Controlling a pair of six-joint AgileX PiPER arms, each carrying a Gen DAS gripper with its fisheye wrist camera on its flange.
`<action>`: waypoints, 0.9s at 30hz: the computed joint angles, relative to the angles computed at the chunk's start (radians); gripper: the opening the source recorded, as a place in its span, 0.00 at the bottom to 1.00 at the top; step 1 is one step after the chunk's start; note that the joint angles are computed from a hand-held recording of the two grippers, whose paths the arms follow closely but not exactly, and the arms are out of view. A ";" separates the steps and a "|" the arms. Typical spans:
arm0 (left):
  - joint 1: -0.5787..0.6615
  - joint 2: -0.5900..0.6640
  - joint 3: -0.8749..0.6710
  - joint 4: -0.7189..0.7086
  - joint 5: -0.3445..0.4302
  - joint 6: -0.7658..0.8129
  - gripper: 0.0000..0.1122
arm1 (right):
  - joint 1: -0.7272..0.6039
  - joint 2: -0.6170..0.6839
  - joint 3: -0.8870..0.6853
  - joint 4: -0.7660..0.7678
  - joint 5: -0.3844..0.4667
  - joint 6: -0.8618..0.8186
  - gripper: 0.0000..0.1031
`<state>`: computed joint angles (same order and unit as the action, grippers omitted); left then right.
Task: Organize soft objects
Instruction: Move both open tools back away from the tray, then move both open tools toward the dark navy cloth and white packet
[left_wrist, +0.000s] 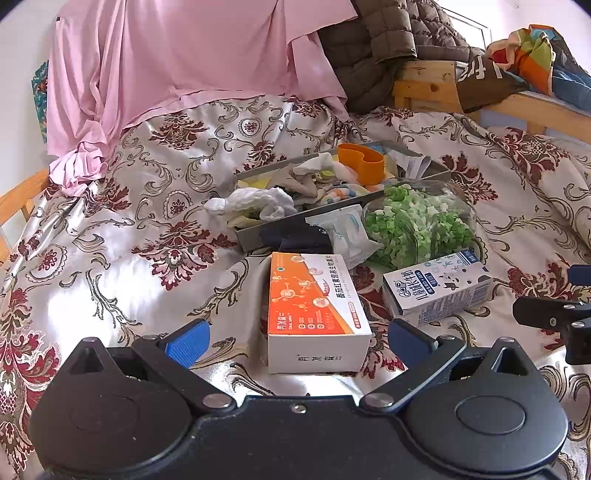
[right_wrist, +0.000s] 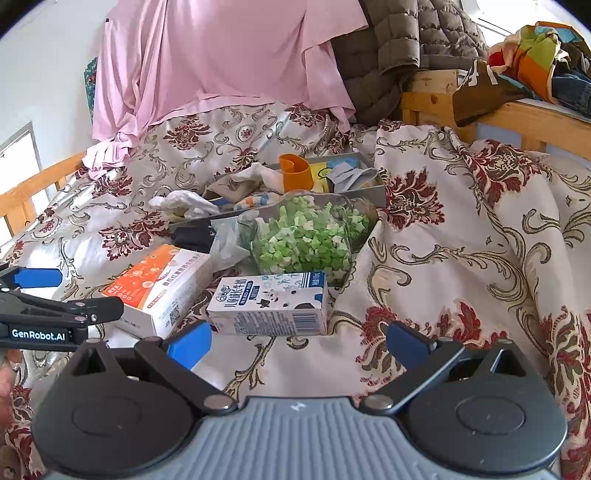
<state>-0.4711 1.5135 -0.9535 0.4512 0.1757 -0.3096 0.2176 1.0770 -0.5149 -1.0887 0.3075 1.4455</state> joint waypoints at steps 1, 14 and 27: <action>0.000 0.001 -0.001 0.006 0.001 -0.006 0.91 | 0.002 -0.001 0.001 -0.004 0.000 0.004 1.00; 0.013 0.004 -0.006 0.019 0.006 -0.021 0.91 | 0.013 0.002 0.009 -0.082 -0.010 0.084 1.00; 0.017 0.004 -0.014 0.076 -0.010 -0.116 0.91 | 0.084 0.007 0.045 -0.459 0.061 0.452 1.00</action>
<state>-0.4543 1.5178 -0.9673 0.5270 0.1662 -0.4255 0.3016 1.0836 -0.4700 -1.5478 0.3681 1.8977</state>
